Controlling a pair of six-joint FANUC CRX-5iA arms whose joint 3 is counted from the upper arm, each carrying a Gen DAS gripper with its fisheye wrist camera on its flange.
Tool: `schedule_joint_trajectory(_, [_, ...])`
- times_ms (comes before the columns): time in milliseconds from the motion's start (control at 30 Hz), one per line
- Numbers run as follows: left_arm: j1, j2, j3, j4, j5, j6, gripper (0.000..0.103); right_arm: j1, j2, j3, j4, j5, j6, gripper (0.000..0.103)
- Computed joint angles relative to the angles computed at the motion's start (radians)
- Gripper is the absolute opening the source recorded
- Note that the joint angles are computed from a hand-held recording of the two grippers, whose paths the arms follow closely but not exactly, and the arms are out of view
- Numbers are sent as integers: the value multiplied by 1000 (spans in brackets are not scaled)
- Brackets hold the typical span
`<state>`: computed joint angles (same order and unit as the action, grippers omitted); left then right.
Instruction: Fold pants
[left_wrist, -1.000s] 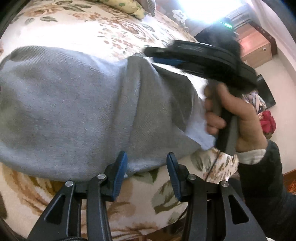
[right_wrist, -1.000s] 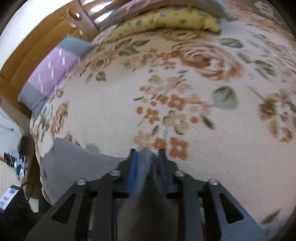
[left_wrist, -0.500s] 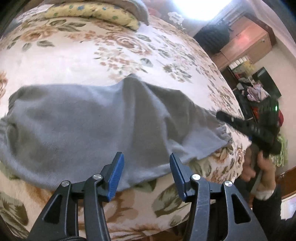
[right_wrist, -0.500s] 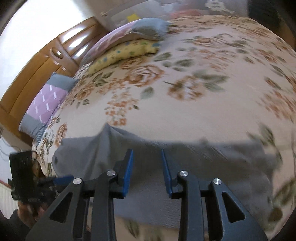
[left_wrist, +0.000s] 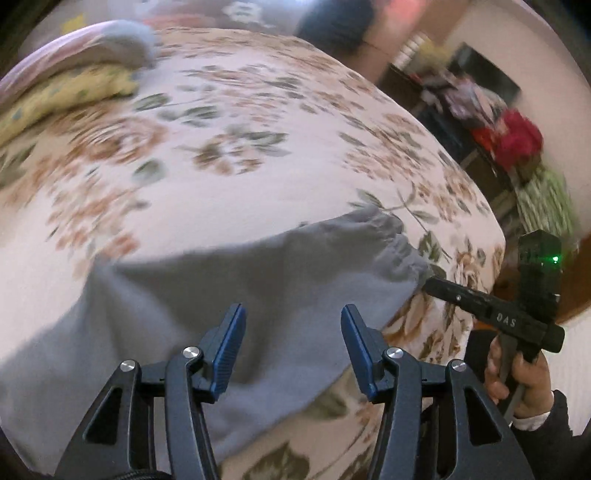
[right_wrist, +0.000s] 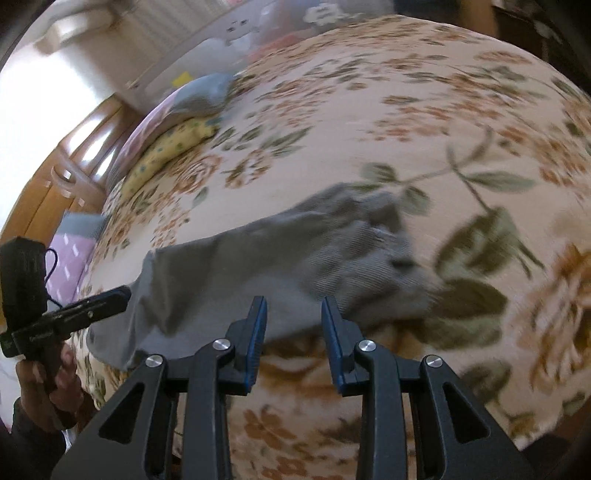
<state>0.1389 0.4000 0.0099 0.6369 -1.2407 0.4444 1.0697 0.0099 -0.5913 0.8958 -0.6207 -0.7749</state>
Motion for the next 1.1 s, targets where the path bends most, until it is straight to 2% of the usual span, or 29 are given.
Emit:
schedule_joint_trajectory(100, [-61,40,66,-42,-5,-2,56,21,-20,-31,11,-38,-81,46])
schedule_joint_trajectory(200, [-122,91,137,-87,-12,-1,56,16,-38,-76,91,-33,-190,46])
schedule_joint_trajectory(267, [-153,120,177,-110,-17,0,56,4,-37,-84,96,-21,-210,46])
schedule_joint_trajectory(567, [-266,308,451,-237,-193,18,58,-74,-23,-132,245,75,-317,46])
schedule_joint_trajectory(600, [-274,313,460,-245,-193,17,58,-80,-21,-135,252,85,-323,46])
schedule_joint_trajectory(667, [-292,335,491,-262,-208,20,58,-100,-24,-156,313,105,-385,40])
schedule_joint_trajectory(733, [-302,340,495,-258,-207,15,55,-100,-24,-162,321,95,-392,18])
schedule_joint_trajectory(767, [-303,342,495,-248,-211,6,55,-111,-32,-181,365,107,-436,10])
schedule_joint_trajectory(833, [-302,351,501,-218,-231,-17,37,-132,-42,-206,439,130,-509,3])
schedule_joint_trajectory(867, [-304,350,500,-215,-230,-23,35,-133,-47,-214,457,128,-526,3])
schedule_joint_trajectory(933, [-309,346,497,-209,-220,-34,14,-119,-50,-218,460,106,-532,2])
schedule_joint_trajectory(1000, [-312,339,494,-211,-210,-51,11,-104,-54,-220,451,80,-546,2])
schedule_joint_trajectory(1100, [-313,343,504,-212,-218,-51,9,-127,-58,-232,478,115,-600,4])
